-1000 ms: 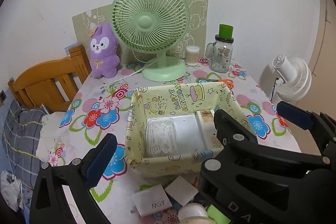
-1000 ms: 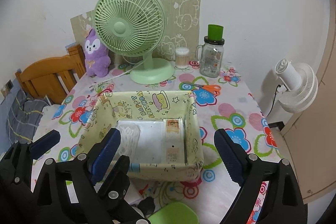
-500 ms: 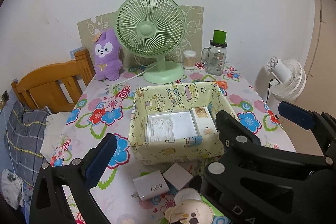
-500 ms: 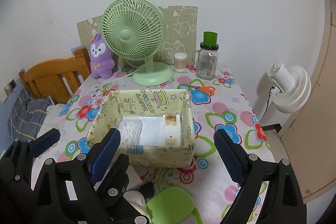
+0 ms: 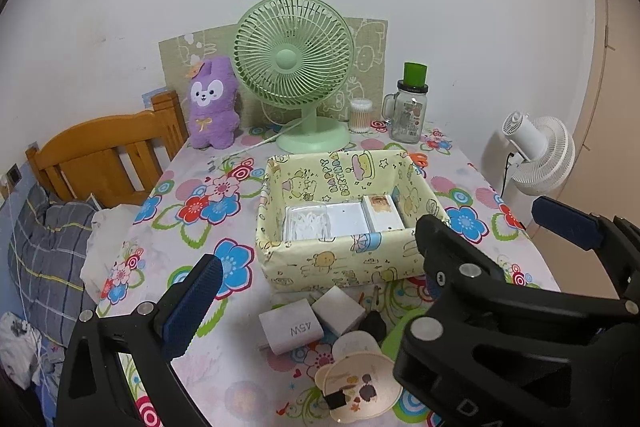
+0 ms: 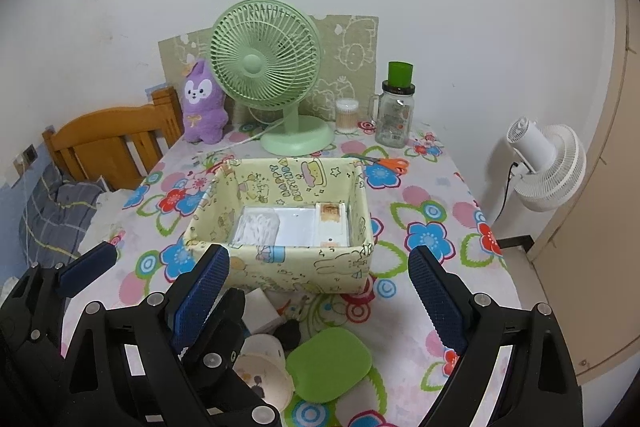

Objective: Organize rigid objects
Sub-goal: 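Open both tools and withdraw them from the fabric box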

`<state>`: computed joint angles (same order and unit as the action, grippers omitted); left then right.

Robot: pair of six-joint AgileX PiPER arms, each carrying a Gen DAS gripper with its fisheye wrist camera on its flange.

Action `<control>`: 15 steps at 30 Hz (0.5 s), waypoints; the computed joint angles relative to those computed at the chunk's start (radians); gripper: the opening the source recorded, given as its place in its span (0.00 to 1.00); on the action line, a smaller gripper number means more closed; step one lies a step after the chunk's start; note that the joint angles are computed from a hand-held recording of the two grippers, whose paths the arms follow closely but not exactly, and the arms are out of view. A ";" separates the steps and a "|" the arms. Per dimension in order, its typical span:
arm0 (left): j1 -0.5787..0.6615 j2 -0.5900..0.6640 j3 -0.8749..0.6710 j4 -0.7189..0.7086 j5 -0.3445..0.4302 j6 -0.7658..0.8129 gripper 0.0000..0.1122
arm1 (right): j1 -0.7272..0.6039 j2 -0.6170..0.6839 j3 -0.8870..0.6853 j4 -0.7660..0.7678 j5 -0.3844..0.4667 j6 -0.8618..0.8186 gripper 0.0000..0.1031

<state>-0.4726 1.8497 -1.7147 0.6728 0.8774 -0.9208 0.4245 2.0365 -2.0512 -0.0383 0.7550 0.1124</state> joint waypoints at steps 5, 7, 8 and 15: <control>-0.016 -0.040 0.066 0.027 -0.013 -0.048 0.91 | 0.003 -0.057 0.096 0.007 -0.046 -0.007 0.90; -0.019 -0.052 0.088 0.032 -0.019 -0.060 0.91 | 0.002 -0.075 0.129 0.015 -0.060 -0.011 0.90; -0.021 -0.056 0.094 0.034 -0.020 -0.065 0.91 | 0.001 -0.083 0.144 0.018 -0.065 -0.012 0.90; -0.046 -0.089 0.159 0.066 -0.033 -0.122 0.91 | 0.008 -0.139 0.248 -0.006 -0.118 0.007 0.90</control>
